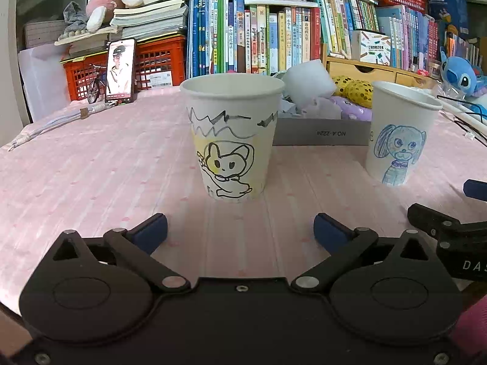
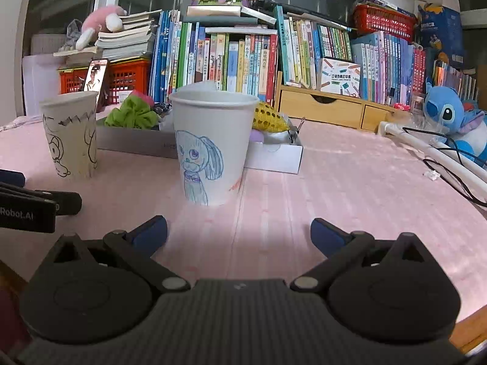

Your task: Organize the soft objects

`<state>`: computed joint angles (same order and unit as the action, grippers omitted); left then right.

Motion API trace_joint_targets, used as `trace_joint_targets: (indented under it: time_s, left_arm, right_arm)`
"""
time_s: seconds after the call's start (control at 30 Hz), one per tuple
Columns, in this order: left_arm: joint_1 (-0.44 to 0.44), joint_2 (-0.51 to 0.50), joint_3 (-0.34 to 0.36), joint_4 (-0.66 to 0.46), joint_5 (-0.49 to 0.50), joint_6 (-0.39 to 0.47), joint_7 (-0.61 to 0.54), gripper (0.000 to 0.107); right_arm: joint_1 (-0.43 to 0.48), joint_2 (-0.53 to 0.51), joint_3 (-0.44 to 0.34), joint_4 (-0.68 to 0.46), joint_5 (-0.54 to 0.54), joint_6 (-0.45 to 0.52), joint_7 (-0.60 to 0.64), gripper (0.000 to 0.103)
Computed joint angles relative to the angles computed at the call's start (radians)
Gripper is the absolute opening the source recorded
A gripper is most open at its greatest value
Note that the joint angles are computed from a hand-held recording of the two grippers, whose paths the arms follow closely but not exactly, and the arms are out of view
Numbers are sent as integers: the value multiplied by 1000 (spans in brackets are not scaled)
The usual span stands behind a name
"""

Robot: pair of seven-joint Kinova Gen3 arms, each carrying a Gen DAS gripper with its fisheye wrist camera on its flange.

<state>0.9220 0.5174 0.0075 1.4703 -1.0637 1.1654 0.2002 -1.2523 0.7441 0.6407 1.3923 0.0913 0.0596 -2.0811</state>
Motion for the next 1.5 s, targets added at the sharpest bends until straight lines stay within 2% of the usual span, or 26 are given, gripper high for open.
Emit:
trace_joint_targets:
  time_s: [0.2, 0.33, 0.37, 0.73, 1.5]
  left_arm:
    - [-8, -9, 2, 14, -4, -18, -5, 103]
    - [-21, -14, 9, 7, 13, -23, -28, 103]
    - [-23, -15, 9, 5, 18, -24, -34, 103]
    - [-23, -16, 4, 2, 29, -29, -47, 103]
    - [-26, -21, 4, 6, 31, -38, -54, 103]
  right_arm:
    - [49, -15, -72, -26, 28, 40, 3, 103]
    - [142, -39, -199, -53, 45, 77, 7, 103]
    - [147, -40, -208, -56, 60, 82, 0, 103]
    - [188, -49, -268, -64, 130, 90, -32, 103]
    - [190, -49, -273, -64, 156, 90, -56, 103]
